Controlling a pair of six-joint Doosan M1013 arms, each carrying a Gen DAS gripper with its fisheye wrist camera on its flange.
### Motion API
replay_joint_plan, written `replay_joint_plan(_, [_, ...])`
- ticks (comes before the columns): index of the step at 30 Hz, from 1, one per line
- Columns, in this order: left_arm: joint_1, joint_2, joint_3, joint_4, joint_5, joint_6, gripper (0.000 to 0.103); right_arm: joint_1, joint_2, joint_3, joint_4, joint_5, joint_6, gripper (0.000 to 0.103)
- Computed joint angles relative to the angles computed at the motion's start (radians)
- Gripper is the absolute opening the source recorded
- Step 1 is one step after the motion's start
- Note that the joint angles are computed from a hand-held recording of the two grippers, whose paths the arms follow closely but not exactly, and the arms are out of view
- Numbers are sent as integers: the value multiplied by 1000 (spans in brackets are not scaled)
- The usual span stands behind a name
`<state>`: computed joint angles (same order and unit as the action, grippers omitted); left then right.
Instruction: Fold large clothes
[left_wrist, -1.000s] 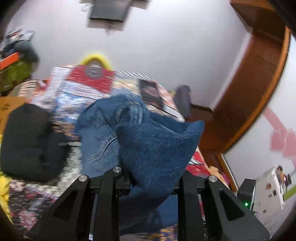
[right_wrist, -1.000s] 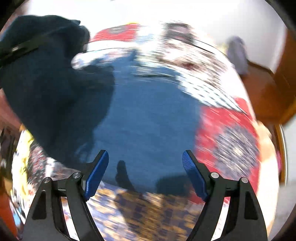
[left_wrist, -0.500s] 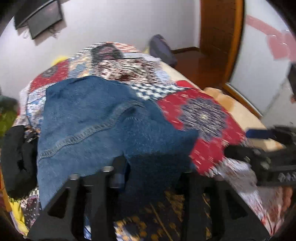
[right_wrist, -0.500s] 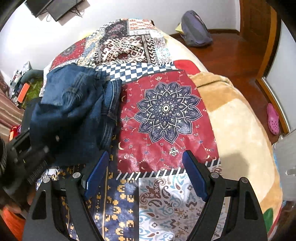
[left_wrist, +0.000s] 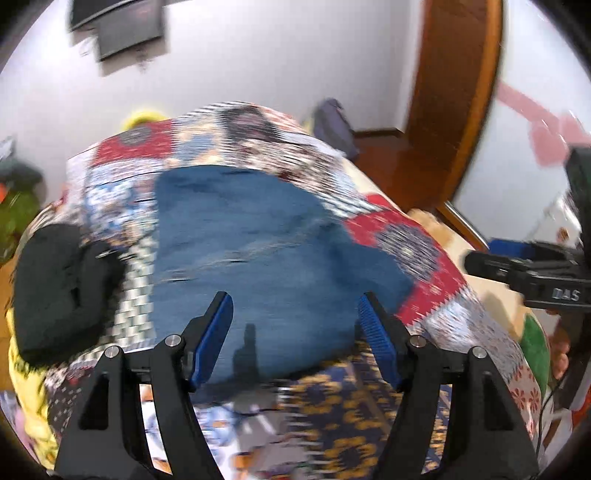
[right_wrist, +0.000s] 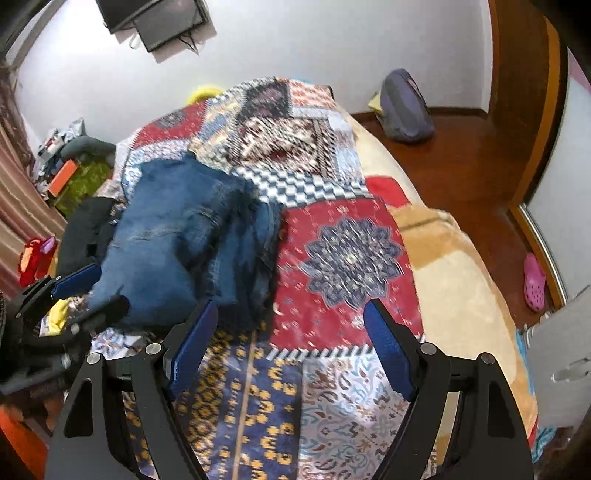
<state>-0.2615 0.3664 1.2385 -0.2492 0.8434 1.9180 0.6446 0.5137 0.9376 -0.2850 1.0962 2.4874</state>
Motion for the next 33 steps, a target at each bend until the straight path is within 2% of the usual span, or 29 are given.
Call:
replay_joint_plan(4, [36, 16, -21, 73, -14, -90, 70, 6, 43, -75, 2, 0, -35, 79])
replay_joint_plan(9, [72, 59, -59, 102, 66, -161, 70, 7, 122, -194, 57, 9, -117, 79])
replay_joint_plan(11, [78, 62, -53, 126, 77, -184, 70, 10, 154, -237, 75, 25, -159, 79])
replay_joint_plan(15, [69, 46, 6, 180, 11, -201, 73, 12, 204, -297, 69, 96, -204, 79])
replay_joint_plan(16, [67, 39, 20, 191, -10, -210, 74, 11, 217, -306, 51, 136, -196, 79])
replay_joint_plan(17, [66, 32, 34, 198, -32, -217, 80, 10, 218, -301, 43, 154, -190, 79])
replay_joint_plan(18, [65, 32, 36, 204, -37, -222, 83, 3, 200, -254, 66, 129, -189, 79])
replay_joint_plan(22, [78, 35, 39, 149, -41, -194, 85, -12, 125, -96, 120, 3, -136, 85])
replay_joint_plan(24, [85, 40, 29, 122, -21, -187, 85, -13, 116, -82, 132, -6, -141, 85])
replay_joint_plan(30, [99, 59, -17, 79, 31, -171, 85, -10, 158, -187, 129, 80, -197, 85])
replay_joint_plan(33, [104, 82, -58, 57, 72, -143, 85, -16, 179, -226, 138, 88, -240, 87])
